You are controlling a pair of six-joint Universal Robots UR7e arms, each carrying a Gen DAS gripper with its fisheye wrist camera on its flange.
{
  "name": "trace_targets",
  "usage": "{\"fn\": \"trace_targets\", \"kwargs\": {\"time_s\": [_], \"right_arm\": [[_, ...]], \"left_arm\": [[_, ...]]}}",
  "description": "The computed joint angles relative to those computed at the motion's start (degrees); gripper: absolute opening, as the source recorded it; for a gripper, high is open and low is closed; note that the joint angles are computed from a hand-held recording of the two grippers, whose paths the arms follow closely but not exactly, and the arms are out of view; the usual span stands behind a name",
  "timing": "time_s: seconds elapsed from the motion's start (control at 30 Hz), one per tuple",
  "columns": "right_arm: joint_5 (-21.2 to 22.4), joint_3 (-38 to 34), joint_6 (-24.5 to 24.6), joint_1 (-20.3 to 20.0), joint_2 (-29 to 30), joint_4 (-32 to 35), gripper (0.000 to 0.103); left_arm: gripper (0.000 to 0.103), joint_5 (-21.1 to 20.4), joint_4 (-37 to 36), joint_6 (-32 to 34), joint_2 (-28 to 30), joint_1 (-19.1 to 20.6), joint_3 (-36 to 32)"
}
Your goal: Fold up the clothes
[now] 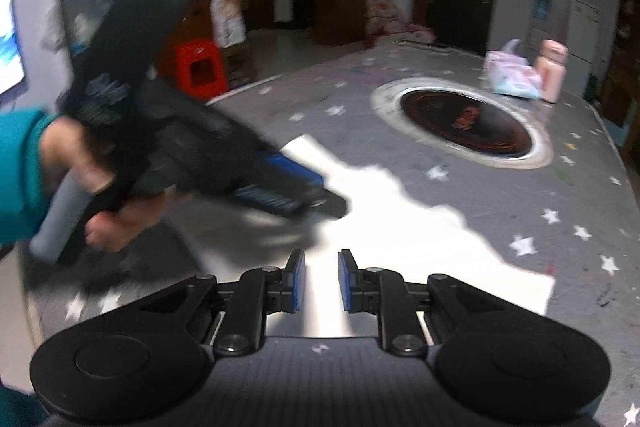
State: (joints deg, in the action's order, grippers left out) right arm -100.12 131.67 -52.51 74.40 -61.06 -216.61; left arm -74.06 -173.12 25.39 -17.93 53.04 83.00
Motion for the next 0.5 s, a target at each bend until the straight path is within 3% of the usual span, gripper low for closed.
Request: {"fn": "trace_targets", "kwargs": {"time_s": [0.17, 0.5], "right_arm": [[-1.73, 1.75, -4.53, 0.79, 2.66, -5.71, 0.017], [-1.88, 5.05, -1.61, -1.27, 0.12, -6.23, 0.018]], "left_arm": [[0.03, 0.91, -0.82, -0.04, -0.19, -0.31, 0.63], [0.03, 0.83, -6.23, 1.94, -4.65, -1.17, 9.1]]}}
